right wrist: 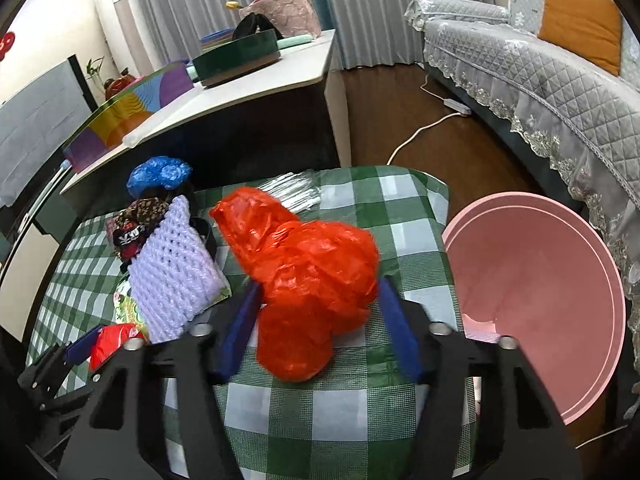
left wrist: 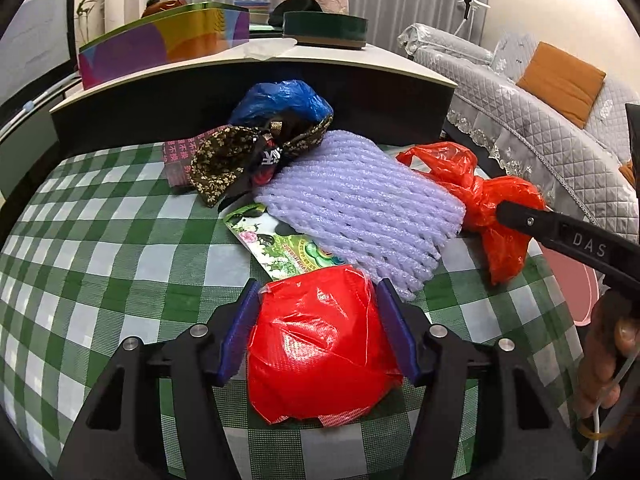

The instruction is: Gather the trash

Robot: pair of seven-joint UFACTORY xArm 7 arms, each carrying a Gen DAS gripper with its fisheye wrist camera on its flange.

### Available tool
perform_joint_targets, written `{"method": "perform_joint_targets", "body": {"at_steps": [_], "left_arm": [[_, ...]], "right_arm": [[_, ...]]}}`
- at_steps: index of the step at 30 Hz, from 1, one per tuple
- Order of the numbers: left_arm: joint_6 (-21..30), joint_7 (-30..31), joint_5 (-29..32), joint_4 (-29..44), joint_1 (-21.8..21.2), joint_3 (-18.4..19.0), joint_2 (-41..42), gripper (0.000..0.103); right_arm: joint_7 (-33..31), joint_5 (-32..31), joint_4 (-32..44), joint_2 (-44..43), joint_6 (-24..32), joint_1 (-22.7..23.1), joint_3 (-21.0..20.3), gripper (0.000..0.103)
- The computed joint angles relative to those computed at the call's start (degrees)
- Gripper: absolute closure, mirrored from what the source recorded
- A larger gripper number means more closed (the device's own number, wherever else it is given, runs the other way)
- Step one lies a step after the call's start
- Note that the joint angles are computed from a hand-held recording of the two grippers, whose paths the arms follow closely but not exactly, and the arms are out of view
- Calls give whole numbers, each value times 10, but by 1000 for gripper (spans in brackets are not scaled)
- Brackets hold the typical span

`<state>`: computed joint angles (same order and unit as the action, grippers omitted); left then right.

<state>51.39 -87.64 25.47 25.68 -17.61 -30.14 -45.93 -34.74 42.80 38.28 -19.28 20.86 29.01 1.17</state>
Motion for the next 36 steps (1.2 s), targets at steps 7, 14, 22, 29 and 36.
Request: {"method": "perform_joint_targets", "body": {"at_steps": [7, 14, 22, 29, 36], "left_arm": [[10, -4, 12, 5, 2, -10, -8, 45], [30, -6, 21, 18, -3, -26, -13, 48], [52, -6, 20, 33, -15, -39, -17, 83], [61, -13, 6, 25, -31, -37, -30, 83], [50, -5, -9, 7, -49, -27, -58, 83]], "right_arm": [[-21, 4, -15, -32, -1, 2, -12, 61], [-28, 9, -38, -84, -21, 14, -34, 61], [-13, -30, -74, -151, -27, 24, -54, 61], [11, -69, -93, -192, -18, 24, -79, 61], [23, -84, -100, -215, -8, 24, -97, 61]]}}
